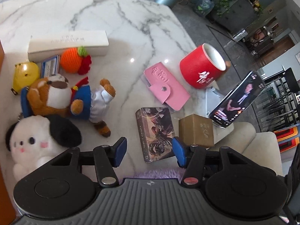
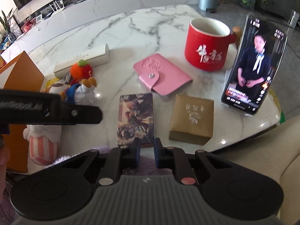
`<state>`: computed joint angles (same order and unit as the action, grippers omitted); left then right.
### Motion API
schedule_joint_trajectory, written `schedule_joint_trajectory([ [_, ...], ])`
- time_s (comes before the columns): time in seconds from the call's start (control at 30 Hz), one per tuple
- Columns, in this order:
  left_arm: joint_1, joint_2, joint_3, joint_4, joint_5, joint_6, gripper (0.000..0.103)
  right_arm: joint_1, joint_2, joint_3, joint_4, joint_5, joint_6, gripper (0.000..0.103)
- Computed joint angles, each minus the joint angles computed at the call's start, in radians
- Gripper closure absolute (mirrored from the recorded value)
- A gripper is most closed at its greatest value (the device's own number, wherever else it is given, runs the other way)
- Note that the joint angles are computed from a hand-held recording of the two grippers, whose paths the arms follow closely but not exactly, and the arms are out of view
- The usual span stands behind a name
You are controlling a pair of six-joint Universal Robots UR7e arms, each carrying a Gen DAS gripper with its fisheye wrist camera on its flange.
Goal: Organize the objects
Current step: 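Grasp the photo card box with the left tool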
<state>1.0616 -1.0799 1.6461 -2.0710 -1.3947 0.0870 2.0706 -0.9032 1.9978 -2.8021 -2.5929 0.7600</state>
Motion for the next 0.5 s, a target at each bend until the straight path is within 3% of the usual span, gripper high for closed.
schedule_joint_trajectory([
  [0.3, 0.011, 0.071, -0.007, 0.001, 0.006, -0.071, 0.029, -0.054, -0.012, 0.04, -0.089, 0.071, -0.023, 0.082],
  [0.5, -0.001, 0.085, 0.012, -0.058, 0.003, -0.021, 0.026, -0.081, -0.012, 0.062, -0.177, 0.132, -0.059, 0.082],
])
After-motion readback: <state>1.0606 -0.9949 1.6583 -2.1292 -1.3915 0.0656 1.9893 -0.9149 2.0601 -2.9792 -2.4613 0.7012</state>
